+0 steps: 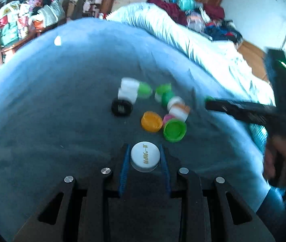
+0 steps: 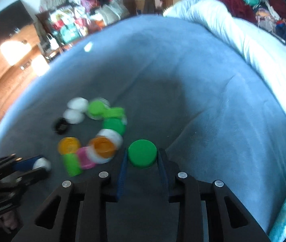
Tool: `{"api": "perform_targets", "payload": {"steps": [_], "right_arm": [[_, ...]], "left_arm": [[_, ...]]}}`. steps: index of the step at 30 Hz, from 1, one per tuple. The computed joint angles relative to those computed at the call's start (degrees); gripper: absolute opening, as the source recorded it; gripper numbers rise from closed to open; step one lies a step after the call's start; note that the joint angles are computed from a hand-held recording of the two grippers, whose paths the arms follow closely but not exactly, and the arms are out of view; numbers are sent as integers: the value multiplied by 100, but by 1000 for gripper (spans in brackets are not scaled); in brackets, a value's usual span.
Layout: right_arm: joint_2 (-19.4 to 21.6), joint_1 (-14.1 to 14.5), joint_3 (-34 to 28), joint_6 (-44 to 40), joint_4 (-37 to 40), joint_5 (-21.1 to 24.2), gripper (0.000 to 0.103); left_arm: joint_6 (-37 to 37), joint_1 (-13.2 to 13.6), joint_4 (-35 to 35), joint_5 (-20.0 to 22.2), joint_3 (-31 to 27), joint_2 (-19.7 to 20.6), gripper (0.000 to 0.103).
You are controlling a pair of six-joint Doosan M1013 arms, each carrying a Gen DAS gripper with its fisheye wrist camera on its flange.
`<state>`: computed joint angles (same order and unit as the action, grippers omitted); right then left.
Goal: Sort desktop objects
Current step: 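Grasp a white printed cap with the left tool while the right tool grasps a green cap, then carry both caps over the blue basket and open both tools to drop them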
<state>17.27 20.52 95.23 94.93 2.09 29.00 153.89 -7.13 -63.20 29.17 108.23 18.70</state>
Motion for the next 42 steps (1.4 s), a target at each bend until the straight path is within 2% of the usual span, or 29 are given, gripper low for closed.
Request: {"api": "perform_targets", "payload": {"steps": [3, 7, 12, 16, 22, 26, 33, 38, 42], "right_arm": [[-461, 134, 291, 134, -198, -177, 32], [-1068, 342, 638, 891, -1196, -456, 32], [-1703, 501, 924, 1963, -2227, -700, 32], [-2050, 633, 1099, 2491, -2685, -734, 32], [-2368, 732, 1301, 3176, -3214, -785, 32], [-2515, 733, 1385, 3525, -3484, -865, 32], [-2702, 738, 1433, 3760, -3736, -920, 32], [-2738, 595, 1414, 3429, -3304, -1040, 32], [-2766, 514, 1416, 3408, -3278, -1108, 32]], "left_arm": [[113, -13, -249, -271, 72, -266, 25], [338, -83, -592, -779, 142, -700, 25], [573, -334, -707, -1412, 267, -1184, 25], [470, -429, -569, -1378, 301, -1347, 25], [-208, -531, 135, -1345, 312, -1494, 25], [-856, -624, 849, -1387, 257, -1535, 25], [-1961, -764, 2006, -1445, 222, -1639, 25], [-2762, -849, 2852, -1421, 108, -1611, 25], [-3097, -900, 3263, -1410, 39, -1596, 25]]}}
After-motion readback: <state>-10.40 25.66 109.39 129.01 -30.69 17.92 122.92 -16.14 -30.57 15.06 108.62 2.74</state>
